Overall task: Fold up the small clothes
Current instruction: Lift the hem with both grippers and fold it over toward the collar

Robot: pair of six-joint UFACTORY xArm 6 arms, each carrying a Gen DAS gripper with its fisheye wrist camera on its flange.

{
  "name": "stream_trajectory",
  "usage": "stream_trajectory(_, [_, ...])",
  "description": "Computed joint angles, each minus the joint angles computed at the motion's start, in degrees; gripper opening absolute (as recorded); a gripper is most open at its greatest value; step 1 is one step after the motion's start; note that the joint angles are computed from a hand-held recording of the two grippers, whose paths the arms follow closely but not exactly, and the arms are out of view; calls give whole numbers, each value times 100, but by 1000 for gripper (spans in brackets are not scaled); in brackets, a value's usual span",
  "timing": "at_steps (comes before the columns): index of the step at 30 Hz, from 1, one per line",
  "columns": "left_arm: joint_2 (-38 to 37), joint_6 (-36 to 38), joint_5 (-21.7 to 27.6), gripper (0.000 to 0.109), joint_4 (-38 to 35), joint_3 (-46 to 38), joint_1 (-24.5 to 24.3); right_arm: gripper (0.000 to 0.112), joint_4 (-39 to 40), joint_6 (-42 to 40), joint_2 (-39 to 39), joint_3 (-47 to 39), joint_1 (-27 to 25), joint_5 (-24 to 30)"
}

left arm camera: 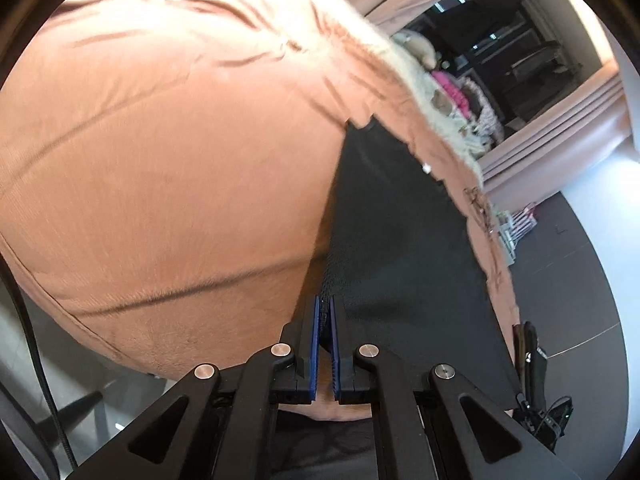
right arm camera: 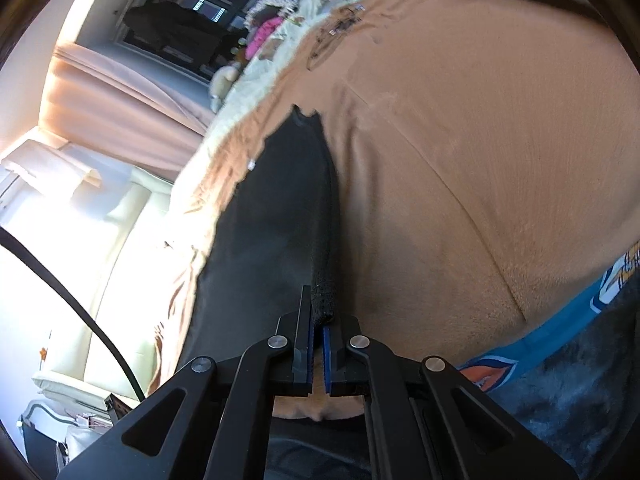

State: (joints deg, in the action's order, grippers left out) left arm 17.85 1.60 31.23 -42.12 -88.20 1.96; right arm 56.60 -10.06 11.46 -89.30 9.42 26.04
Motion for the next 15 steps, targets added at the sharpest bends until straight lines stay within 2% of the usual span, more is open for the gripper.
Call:
stream_trajectory(6, [-569,276,-25,4,-308,319,27,0,550,-682,-560,501,89,-240])
stream_trajectory(15, [-2035,946,-271,4,-1011,1616,-5,0,1627,-1909,-1547,1574,166,-342])
